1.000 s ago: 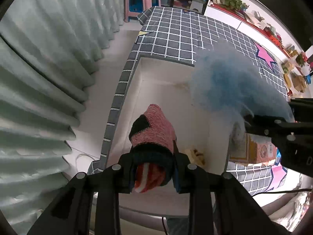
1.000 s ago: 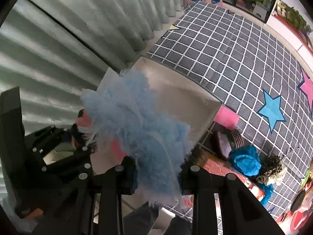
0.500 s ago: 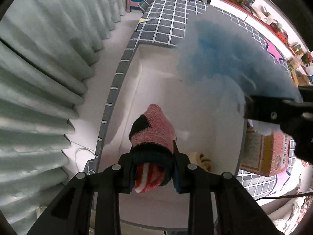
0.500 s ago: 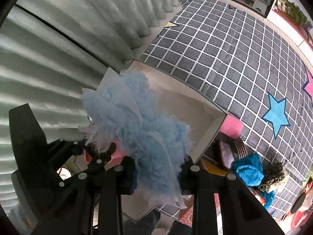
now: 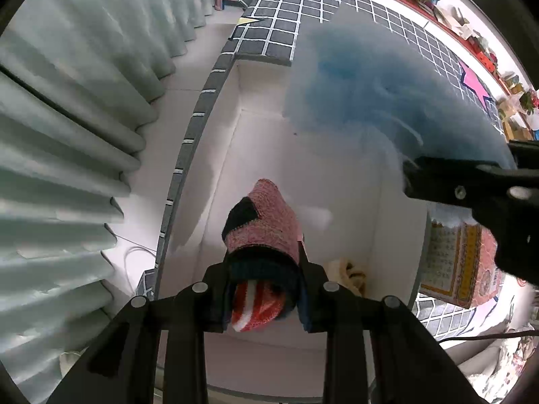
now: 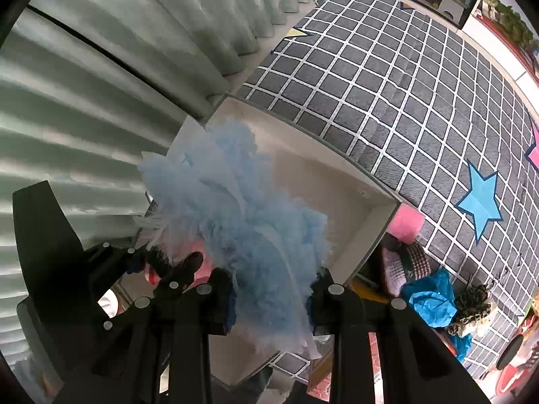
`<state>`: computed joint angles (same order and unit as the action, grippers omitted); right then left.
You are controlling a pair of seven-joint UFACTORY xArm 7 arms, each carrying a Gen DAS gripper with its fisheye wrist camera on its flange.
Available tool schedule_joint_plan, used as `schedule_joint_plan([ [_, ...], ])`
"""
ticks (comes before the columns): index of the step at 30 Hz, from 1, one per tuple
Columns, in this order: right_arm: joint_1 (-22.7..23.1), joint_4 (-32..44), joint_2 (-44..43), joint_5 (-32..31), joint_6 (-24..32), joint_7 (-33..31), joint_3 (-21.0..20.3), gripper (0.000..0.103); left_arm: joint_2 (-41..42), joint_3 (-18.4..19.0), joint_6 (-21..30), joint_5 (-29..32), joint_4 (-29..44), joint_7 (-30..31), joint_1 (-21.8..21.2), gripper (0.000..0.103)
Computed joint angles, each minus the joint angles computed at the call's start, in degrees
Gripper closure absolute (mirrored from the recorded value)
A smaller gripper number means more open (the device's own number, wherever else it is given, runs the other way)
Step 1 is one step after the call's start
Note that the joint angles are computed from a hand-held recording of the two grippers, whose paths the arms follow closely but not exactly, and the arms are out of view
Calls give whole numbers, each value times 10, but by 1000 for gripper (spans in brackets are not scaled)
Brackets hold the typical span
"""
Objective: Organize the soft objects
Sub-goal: 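Lower the pink glove into the box with the left tool while the right tool brings the duster over, then open both tools and withdraw them from the box toward the pile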
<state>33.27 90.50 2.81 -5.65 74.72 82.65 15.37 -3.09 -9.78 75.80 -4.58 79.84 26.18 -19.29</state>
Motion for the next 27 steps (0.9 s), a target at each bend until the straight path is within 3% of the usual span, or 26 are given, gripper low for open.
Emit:
schedule_joint_plan([
  [6, -1, -7, -3, 0, 4, 4, -1, 73, -1, 0, 2, -5, -3, -3, -1, 68],
  [9, -3, -14, -8, 1, -4, 3, 0, 69, -4, 1, 0, -11, -6, -2, 0, 54],
  [13, -4, -19, -13, -6, -12, 3, 1, 46, -9, 2, -4, -17, -10, -4, 1, 29],
  [15, -3, -17, -14, -11, -11, 7, 3, 41, -10, 3, -3, -18, -10, -4, 2, 23],
  [17, -3, -14, -15, -17, -4, 13, 4, 21, -8, 4, -2, -24, -9, -6, 3, 21],
  [19, -1, -12, -22, -25, 9, 20, 5, 19, -11, 6, -6, -40, -15, -9, 5, 13],
  [24, -10, -40, -70, -32, 21, 38, 11, 19, -13, 8, -6, -60, -16, -23, 8, 10],
  [27, -24, -79, -124, -27, 32, 55, 17, 19, -11, 8, -5, -78, -12, -32, 8, 0],
])
